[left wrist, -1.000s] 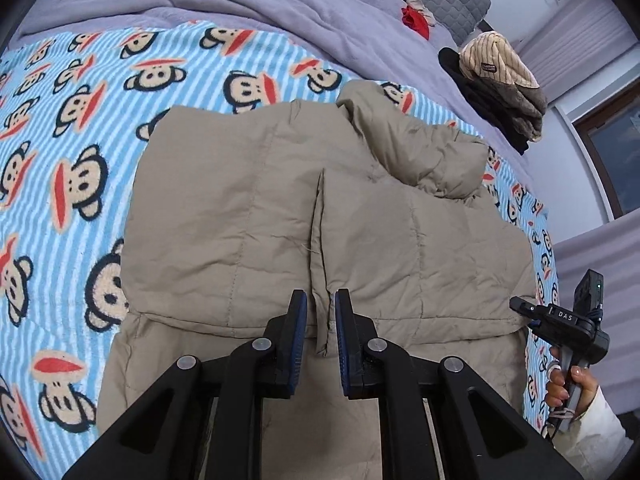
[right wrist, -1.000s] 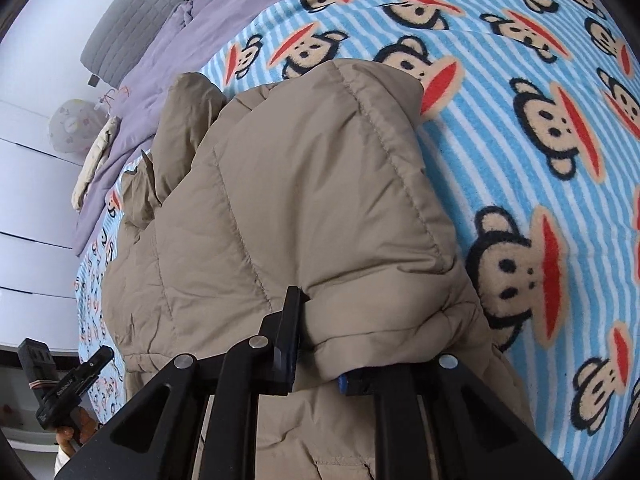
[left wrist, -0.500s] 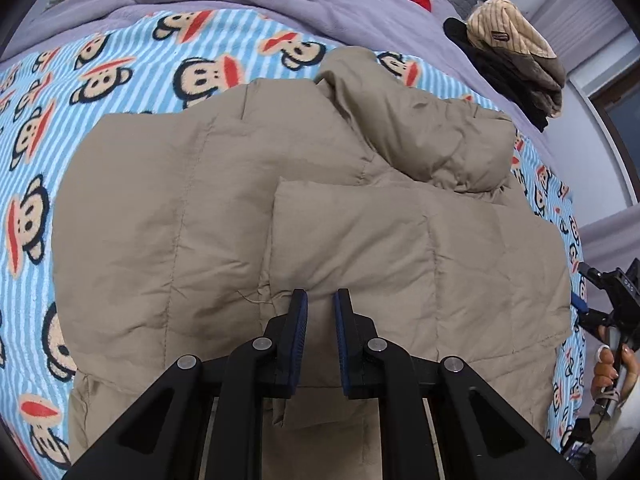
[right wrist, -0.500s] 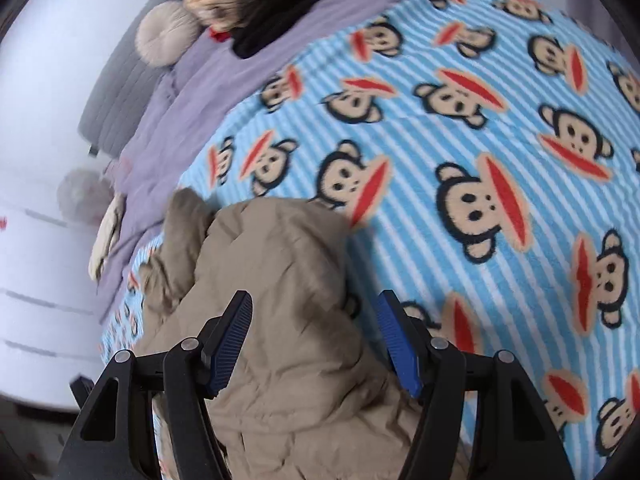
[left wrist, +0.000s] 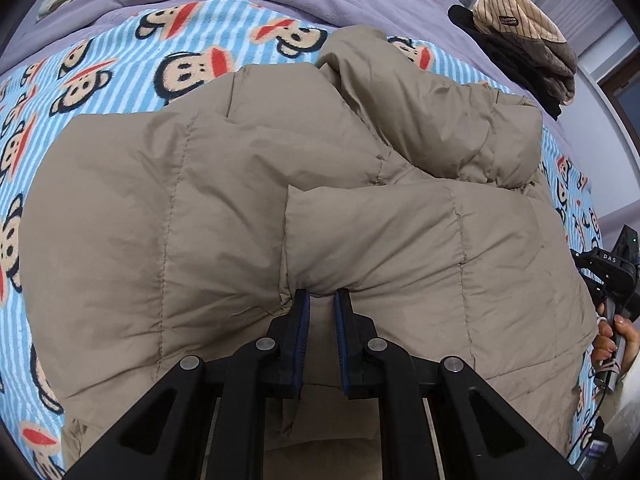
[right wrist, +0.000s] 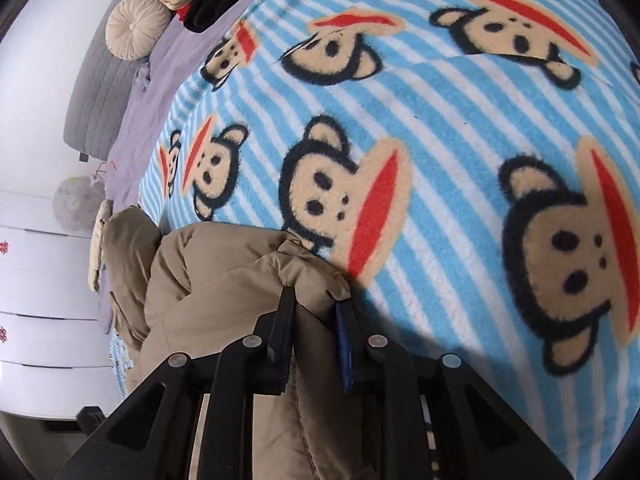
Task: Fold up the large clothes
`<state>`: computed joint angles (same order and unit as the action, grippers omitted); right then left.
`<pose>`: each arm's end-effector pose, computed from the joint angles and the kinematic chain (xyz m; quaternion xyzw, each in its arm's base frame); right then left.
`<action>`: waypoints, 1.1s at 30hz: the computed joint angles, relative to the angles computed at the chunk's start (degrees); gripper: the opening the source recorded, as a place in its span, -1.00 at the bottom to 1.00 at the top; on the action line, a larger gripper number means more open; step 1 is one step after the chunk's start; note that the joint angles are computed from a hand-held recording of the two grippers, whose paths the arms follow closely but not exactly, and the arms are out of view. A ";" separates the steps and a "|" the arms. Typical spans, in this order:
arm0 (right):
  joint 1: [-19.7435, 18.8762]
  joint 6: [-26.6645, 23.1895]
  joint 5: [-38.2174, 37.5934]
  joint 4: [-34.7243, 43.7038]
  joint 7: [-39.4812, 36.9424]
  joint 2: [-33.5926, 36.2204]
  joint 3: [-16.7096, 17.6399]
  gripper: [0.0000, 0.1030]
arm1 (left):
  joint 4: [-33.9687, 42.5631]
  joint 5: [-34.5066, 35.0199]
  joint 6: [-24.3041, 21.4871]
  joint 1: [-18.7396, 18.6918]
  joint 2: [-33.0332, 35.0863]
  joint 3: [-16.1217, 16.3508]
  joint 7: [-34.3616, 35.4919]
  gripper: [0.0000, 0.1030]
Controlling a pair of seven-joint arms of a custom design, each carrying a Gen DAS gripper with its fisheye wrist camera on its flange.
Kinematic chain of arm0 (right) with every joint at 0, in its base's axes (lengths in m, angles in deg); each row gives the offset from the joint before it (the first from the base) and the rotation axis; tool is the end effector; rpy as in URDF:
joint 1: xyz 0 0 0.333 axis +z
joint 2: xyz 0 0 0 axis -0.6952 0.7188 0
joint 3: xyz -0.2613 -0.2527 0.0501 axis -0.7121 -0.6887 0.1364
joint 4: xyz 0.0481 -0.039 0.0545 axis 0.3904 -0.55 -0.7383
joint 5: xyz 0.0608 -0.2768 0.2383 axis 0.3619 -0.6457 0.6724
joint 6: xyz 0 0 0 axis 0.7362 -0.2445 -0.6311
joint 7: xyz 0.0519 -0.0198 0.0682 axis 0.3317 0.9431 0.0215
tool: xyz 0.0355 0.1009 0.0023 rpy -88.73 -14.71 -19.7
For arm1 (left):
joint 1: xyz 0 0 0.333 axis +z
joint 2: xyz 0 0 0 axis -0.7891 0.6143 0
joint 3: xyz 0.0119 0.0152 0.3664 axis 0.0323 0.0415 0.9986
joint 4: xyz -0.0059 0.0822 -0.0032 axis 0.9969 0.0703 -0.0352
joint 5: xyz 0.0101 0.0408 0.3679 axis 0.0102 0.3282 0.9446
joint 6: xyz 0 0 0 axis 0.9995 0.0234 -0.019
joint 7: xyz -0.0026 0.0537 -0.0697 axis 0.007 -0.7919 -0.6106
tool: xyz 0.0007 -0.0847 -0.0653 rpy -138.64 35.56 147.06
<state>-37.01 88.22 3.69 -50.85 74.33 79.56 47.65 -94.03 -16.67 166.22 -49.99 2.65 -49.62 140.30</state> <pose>0.5394 0.0497 0.5253 -0.4240 0.8555 0.0378 0.2949 0.5902 -0.0604 0.5265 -0.6741 0.7103 -0.2028 0.0028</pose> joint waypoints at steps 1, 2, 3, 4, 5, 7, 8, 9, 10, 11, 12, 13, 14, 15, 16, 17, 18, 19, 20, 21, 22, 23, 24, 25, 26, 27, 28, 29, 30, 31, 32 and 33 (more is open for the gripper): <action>-0.05 -0.08 -3.83 0.29 2.01 0.00 0.36 -0.63 | -0.03 0.26 0.14 -0.07 0.00 -0.02 -0.28 -0.71; -0.10 -0.71 -9.11 0.78 5.31 -0.22 0.84 -0.61 | -0.04 0.31 0.20 -0.08 -0.01 -0.03 -0.29 -0.71; -0.22 -1.79 -13.93 1.68 8.30 -0.26 1.16 -0.59 | -0.01 0.22 0.13 -0.05 -0.03 -0.05 -0.17 -0.71; -0.33 -3.29 -19.28 2.64 11.42 -0.49 1.52 -0.55 | 0.06 0.12 -0.01 -0.01 0.00 -0.04 -0.04 -0.71; -0.29 -5.10 -24.79 3.50 14.41 -1.10 2.05 -0.51 | -0.14 -0.03 -0.11 0.06 -0.20 -0.01 0.07 -0.71; 0.01 -8.02 -33.46 4.52 18.36 -2.76 3.28 -0.51 | -0.09 -0.03 -0.07 0.07 -0.15 0.04 0.01 -0.71; 0.27 -9.48 -37.83 4.68 20.00 -3.91 4.20 -0.51 | -0.22 0.06 0.16 0.04 -0.21 0.04 -0.11 -0.71; 0.56 -10.32 -40.61 4.44 20.76 -5.10 4.90 -0.51 | -0.43 0.18 0.50 -0.04 -0.32 0.02 -0.29 -0.71; 0.80 -10.59 -42.49 3.59 20.80 -6.54 5.38 -0.51 | -0.56 0.29 0.85 -0.11 -0.34 0.00 -0.42 -0.71; 1.07 -10.98 -43.62 2.76 20.52 -8.02 5.87 -0.51 | -0.78 0.30 1.17 -0.16 -0.45 -0.02 -0.48 -0.71; 1.39 -11.52 -44.47 2.04 20.49 -9.22 6.62 -0.51 | -1.12 0.21 1.42 -0.13 -0.66 0.02 -0.41 -0.71; 1.58 -12.05 -44.27 1.16 19.59 -10.42 6.69 -0.51 | -1.25 0.26 1.60 -0.20 -0.71 0.02 -0.53 -0.71; 1.86 -12.47 -43.71 -0.07 18.85 -11.50 6.91 -0.51 | -1.28 0.35 1.65 -0.24 -0.72 0.03 -0.62 -0.71; 2.02 -13.41 -43.18 -0.63 18.42 -11.80 7.26 -0.51 | -1.24 0.44 1.61 -0.27 -0.72 0.05 -0.68 -0.71; 1.92 -13.93 -43.20 -1.85 18.67 -12.57 7.63 -0.51 | -1.22 0.57 1.60 -0.31 -0.72 0.05 -0.66 -0.71; 1.81 -14.51 -42.87 -2.40 19.16 -12.77 7.92 -0.51 | -1.28 0.71 1.67 -0.33 -0.77 0.05 -0.53 -0.71; 1.71 -14.38 -41.94 -2.93 19.40 -12.64 7.74 -0.51 | -1.35 0.94 1.85 -0.39 -0.81 0.04 -0.42 -0.71; 1.69 -14.05 -41.55 -3.83 19.94 -12.98 7.93 -0.51 | -1.42 1.21 2.09 -0.47 -0.81 0.02 -0.34 -0.71; 1.46 -13.97 -41.73 -3.95 20.00 -12.60 8.01 -0.51 | -1.48 1.53 2.30 -0.56 -0.82 0.00 -0.41 -0.71; 1.22 -13.94 -42.31 -4.04 20.00 -12.12 8.12 -0.51 | -1.46 1.92 2.39 -0.66 -0.82 -0.01 -0.74 -0.71; 1.16 -13.91 -42.63 -4.11 20.13 -11.66 8.22 -0.51 | -1.29 2.39 2.25 -0.76 -0.80 0.00 -1.24 -0.71; 1.19 -14.35 -42.73 -3.77 20.28 -11.18 8.26 -0.50 | -1.03 2.98 1.94 -0.87 -0.84 0.02 -1.96 -0.71; 1.23 -14.88 -42.91 -3.37 20.61 -10.84 8.31 -0.50 | -0.83 3.56 1.65 -0.94 -1.02 0.07 -2.78 -0.71; 1.33 -15.66 -42.94 -2.82 20.83 -10.61 8.29 -0.49 | -0.80 3.95 1.57 -0.98 -1.38 0.15 -3.60 -0.71; 1.49 -16.57 -42.70 -2.24 20.98 -10.59 8.18 -0.49 | -0.86 3.99 1.49 -0.94 -1.84 0.25 -4.08 -0.71; 1.63 -17.12 -42.28 -1.87 21.02 -10.74 7.94 -0.49 | -0.98 4.03 1.25 -0.89 -2.42 0.38 -4.42 -0.71; 1.76 -17.57 -41.52 -1.71 20.89 -11.20 7.61 -0.49 | -1.11 4.43 0.85 -0.89 -3.11 0.53 -4.88 -0.71; 1.87 -17.91 -40.55 -1.79 20.66 -11.97 7.28 -0.48 | -1.41 5.12 0.42 -0.90 -3.95 0.73 -5.31 -0.71; 1.87 -18.14 -39.75 -2.00 20.45 -12.75 7.05 -0.48 | -1.79 5.78 -0.02 -0.96 -4.92 0.91 -5.66 -0.71; 1.84 -18.52 -38.86 -2.23 20.16 -13.64 6.85 -0.48 | -2.40 6.18 -0.42 -1.03 -6.08 1.11 -5.63 -0.71; 1.83 -18.92 -37.58 -2.66 19.83 -14.82 6.60 -0.46 | -3.10 6.57 -0.82 -1.16 -7.39 1.31 -5.52 -0.71; 1.76 -19.25 -36.37 -3.21 19.52 -16.06 6.41 -0.44 | -4.04 7.18 -1.14 -1.38 -8.83 1.49 -5.57 -0.71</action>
